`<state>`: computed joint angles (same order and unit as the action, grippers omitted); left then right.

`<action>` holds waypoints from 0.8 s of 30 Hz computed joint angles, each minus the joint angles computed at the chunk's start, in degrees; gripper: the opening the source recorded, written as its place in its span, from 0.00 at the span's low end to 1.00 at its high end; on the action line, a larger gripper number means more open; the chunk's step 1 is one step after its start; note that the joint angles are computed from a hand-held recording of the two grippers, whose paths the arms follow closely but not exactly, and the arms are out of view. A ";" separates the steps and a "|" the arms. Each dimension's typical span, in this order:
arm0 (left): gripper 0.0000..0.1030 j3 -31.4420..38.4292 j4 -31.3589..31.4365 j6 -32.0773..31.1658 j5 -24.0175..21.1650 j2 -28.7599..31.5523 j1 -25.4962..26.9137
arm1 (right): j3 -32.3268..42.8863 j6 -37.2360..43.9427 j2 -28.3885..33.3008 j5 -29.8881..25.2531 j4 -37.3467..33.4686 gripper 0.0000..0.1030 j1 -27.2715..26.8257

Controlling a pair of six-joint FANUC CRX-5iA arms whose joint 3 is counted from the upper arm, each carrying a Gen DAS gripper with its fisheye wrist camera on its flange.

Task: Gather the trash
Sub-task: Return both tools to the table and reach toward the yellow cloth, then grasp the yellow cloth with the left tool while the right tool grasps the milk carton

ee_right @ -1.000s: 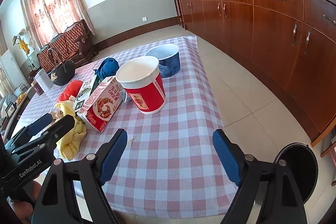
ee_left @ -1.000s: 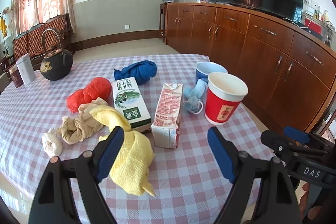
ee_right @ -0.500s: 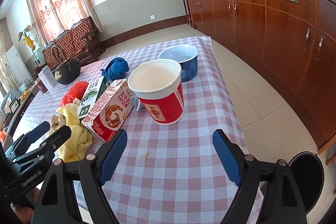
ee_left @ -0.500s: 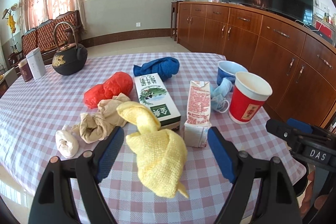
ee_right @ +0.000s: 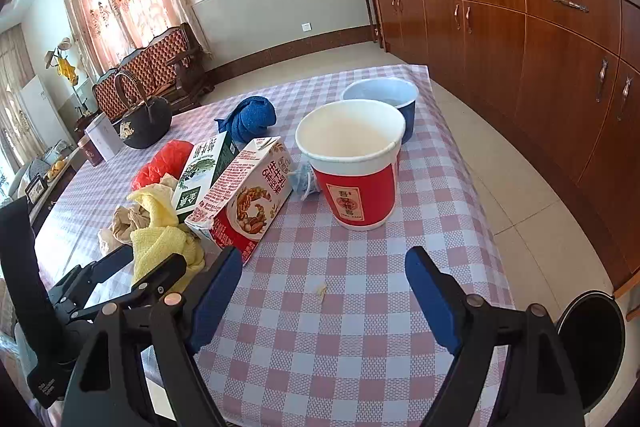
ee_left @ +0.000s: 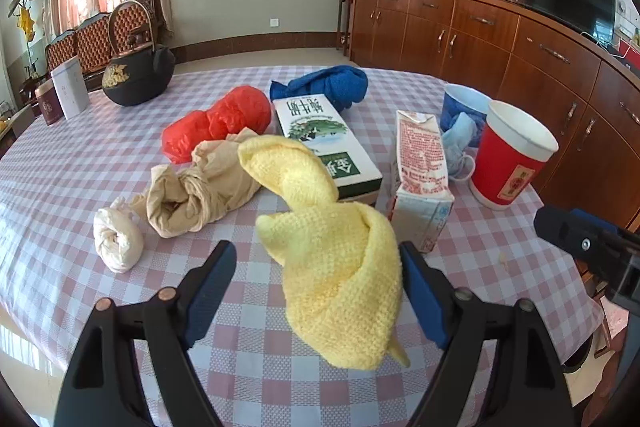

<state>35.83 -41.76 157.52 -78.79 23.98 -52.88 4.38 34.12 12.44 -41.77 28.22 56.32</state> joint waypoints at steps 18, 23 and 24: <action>0.36 -5.58 -4.87 4.95 1.42 -5.06 -1.12 | 8.54 4.45 6.34 0.02 -5.43 0.83 1.64; 0.36 -6.93 -5.09 5.51 1.79 -5.83 -0.71 | 12.79 6.64 9.48 -0.79 -7.72 0.83 1.82; 0.36 -7.07 -5.12 5.60 1.84 -5.88 -0.65 | 13.74 7.16 10.15 -1.09 -8.19 0.83 1.84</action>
<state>28.76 -46.89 163.12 -76.94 18.10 -53.54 18.12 41.28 22.59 -42.86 20.02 58.16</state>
